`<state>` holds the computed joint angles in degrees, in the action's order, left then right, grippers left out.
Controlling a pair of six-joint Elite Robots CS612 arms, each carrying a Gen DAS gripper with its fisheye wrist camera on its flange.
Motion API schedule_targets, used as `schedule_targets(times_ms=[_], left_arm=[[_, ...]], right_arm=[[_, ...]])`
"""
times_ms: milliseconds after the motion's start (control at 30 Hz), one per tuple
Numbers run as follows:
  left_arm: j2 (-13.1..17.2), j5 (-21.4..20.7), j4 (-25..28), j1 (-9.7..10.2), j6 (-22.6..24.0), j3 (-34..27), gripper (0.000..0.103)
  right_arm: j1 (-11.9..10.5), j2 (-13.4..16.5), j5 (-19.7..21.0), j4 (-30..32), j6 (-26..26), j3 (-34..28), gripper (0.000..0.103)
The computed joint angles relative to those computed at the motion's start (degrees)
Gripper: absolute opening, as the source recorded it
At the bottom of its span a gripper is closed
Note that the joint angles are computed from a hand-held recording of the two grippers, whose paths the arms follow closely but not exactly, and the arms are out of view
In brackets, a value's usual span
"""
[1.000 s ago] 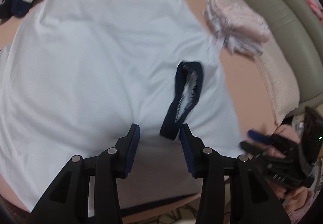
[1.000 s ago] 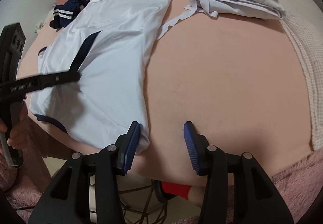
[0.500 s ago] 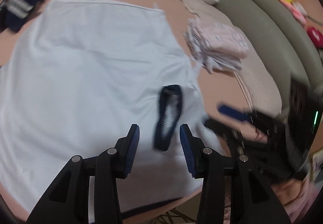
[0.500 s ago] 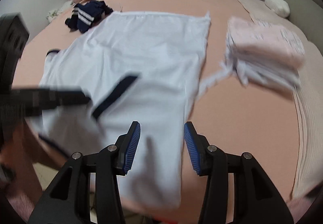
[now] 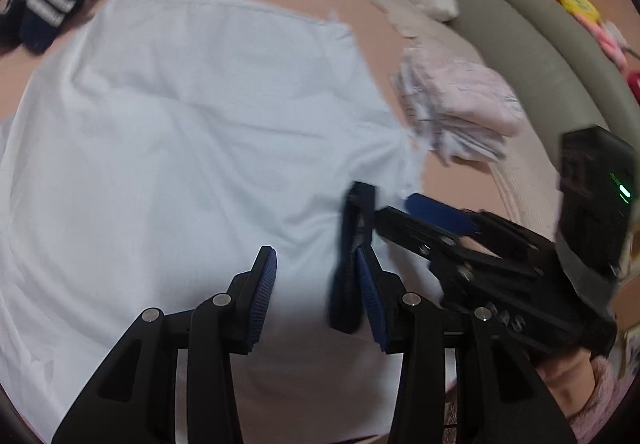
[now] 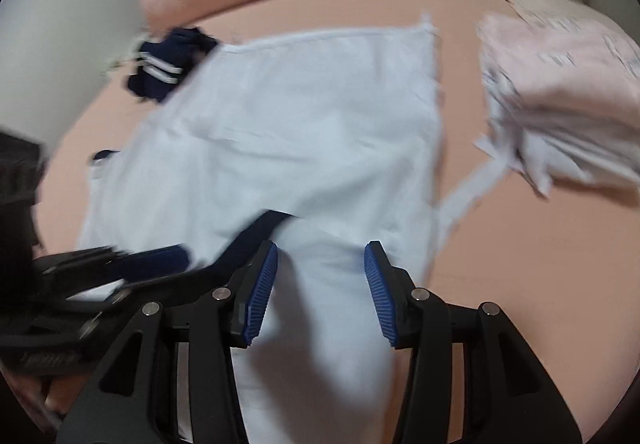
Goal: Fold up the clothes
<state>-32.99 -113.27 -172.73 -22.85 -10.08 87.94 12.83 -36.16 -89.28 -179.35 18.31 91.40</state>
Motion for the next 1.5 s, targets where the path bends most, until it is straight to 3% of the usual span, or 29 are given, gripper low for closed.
schedule_targets(times_ms=[67, 133, 233, 300, 367, 433, 533, 633, 733, 800, 933, 1000, 1100, 1167, 1300, 1433, 1467, 1500], left_arm=[[0.1, 1.2, 2.4, 0.08, 0.0, -0.4, 0.042], [-0.5, 1.1, 1.6, 0.34, 0.9, 0.6, 0.042], [-1.9, -0.9, -2.5, 1.59, -0.3, 3.1, 0.043], [-2.3, -1.7, -3.7, 2.86, -3.0, 3.6, 0.043], [-2.6, -2.3, -4.9, 4.1, -5.6, 4.1, 0.043], [-2.7, -2.0, -1.4, 4.74, -3.7, 3.8, 0.043], [-2.7, -2.3, 6.7, 5.3, 0.0, 3.7, 0.043], [-3.6, -0.9, 6.6, 5.34, 2.1, 6.2, 0.042], [-4.8, -1.6, 9.9, 5.95, 3.1, 7.4, 0.042], [-5.6, -1.8, 8.4, 6.74, 2.2, 8.6, 0.042], [-6.3, 0.8, 3.1, 8.98, -3.8, 9.6, 0.042], [-5.5, 3.2, 3.3, 10.13, -6.2, 7.7, 0.042], [-4.0, 6.4, 5.4, 11.44, -8.5, 4.2, 0.042], [-3.0, 7.7, 5.7, 12.25, -9.4, 2.2, 0.042], [-0.6, 4.3, 1.4, 13.96, -13.6, 0.8, 0.045], [0.9, 4.7, -2.2, 13.33, -15.5, 0.0, 0.046], [1.2, 4.8, -3.5, 13.18, -15.5, -0.1, 0.046], [1.3, 3.9, -3.7, 13.16, -14.5, -0.2, 0.036]], right_arm=[[0.6, 0.4, -2.2, 3.3, -2.3, -1.4, 0.046], [0.3, 1.0, -2.4, 5.1, 0.1, -2.1, 0.044], [-0.5, -0.9, 0.5, -1.0, 4.8, 1.6, 0.044], [-0.4, -2.8, 1.7, -7.4, 5.5, 5.1, 0.046], [0.6, -4.3, 1.2, -9.6, 5.1, 7.1, 0.047], [1.5, -4.9, 1.1, -9.7, 5.5, 7.9, 0.047], [3.4, -3.6, 1.9, -4.8, 4.0, 5.7, 0.047], [5.5, -2.2, 0.5, 2.0, -0.8, 2.7, 0.047], [7.0, -1.4, -1.3, 10.7, -6.8, 0.8, 0.048], [7.7, -1.7, -3.1, 9.9, -9.1, 1.6, 0.049], [7.4, -3.2, 1.4, 11.7, -10.8, 2.8, 0.05], [6.4, -3.3, 5.8, 10.5, -9.1, 2.9, 0.05], [5.4, -2.7, 8.3, 8.9, -5.2, 1.4, 0.049], [5.8, -2.2, 6.3, 8.6, -5.1, -0.3, 0.049], [6.4, -1.0, 3.3, 9.1, -3.7, -3.5, 0.049], [6.6, 0.1, 3.0, 10.4, -0.3, -4.9, 0.049], [6.6, 0.2, 3.2, 10.8, 0.2, -5.0, 0.049], [6.7, 0.4, 3.4, 11.2, 0.6, -5.0, 0.049]])
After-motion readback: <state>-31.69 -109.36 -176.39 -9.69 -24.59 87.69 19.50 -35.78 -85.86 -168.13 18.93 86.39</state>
